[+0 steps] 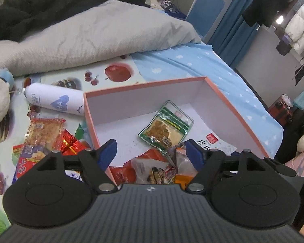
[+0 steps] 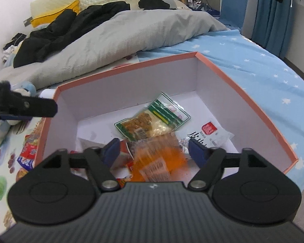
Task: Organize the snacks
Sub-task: 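Carry both snacks into the pink box and open both tools, then withdraw both tools from the pink box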
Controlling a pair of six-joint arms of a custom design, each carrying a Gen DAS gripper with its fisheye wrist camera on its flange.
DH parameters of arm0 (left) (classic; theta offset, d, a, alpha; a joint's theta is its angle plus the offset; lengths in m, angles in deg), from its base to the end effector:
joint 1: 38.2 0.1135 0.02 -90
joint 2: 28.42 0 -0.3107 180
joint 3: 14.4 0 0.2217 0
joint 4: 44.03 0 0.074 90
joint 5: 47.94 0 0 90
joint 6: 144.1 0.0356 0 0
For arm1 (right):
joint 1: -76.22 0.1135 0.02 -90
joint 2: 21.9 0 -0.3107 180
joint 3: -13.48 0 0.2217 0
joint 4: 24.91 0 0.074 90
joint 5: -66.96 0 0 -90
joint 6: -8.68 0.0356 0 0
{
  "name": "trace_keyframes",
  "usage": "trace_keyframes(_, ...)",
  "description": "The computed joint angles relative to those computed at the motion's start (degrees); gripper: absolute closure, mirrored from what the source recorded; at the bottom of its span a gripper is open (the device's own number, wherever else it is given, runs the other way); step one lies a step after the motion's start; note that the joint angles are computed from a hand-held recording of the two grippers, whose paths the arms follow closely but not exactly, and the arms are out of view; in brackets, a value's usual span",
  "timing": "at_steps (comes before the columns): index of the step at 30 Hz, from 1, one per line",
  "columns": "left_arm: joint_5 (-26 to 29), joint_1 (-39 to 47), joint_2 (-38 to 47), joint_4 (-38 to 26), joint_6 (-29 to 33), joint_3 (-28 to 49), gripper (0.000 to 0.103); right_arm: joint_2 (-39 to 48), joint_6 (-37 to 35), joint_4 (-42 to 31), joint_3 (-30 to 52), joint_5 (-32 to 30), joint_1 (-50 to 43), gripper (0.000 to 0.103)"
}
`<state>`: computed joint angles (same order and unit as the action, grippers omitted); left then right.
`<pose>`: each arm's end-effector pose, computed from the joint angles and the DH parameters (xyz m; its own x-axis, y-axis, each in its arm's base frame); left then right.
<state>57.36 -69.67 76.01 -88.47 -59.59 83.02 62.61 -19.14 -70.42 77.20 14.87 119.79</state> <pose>0.3235 -0.2090 0.3026 -0.7256 0.3359 -0.6006 0.5770 0.7725 -0.2650 0.1879 0.1486 0.2506 -0.6323 0.3616 -0.6852 0.4165 0.9044 0.0929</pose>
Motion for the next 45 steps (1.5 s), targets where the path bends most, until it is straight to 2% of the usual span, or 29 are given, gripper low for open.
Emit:
trace_keyframes(8, 0.4, 1.1, -7.3, -1.2, 0.4, -2.1, 0.024, -2.5, 1.4, -4.4, 4.8, 5.2, 5.0, 0.026)
trace_keyframes(14, 1.4, 3.3, -14.1, -2.9, 2.4, -2.6, 0.024, -2.5, 6.1, -12.8, 11.6, 11.6, 11.3, 0.026)
trace_keyframes(24, 6.5, 10.8, -23.8, -7.3, 5.1, -2.3, 0.024, 1.1, 11.8, -24.1, 23.0, 19.4, 19.9, 0.026)
trace_keyframes(35, 14.1, 24.3, -32.0, -11.3, 10.2, -5.1, 0.024, 8.5, 19.2, -34.2, 33.5, 24.2, 27.7, 0.026)
trace_keyframes(45, 25.0, 41.7, -36.7, -15.8, 20.1, -9.9, 0.024, 15.3, 20.7, -35.8, 40.0, 24.5, 32.2, 0.026)
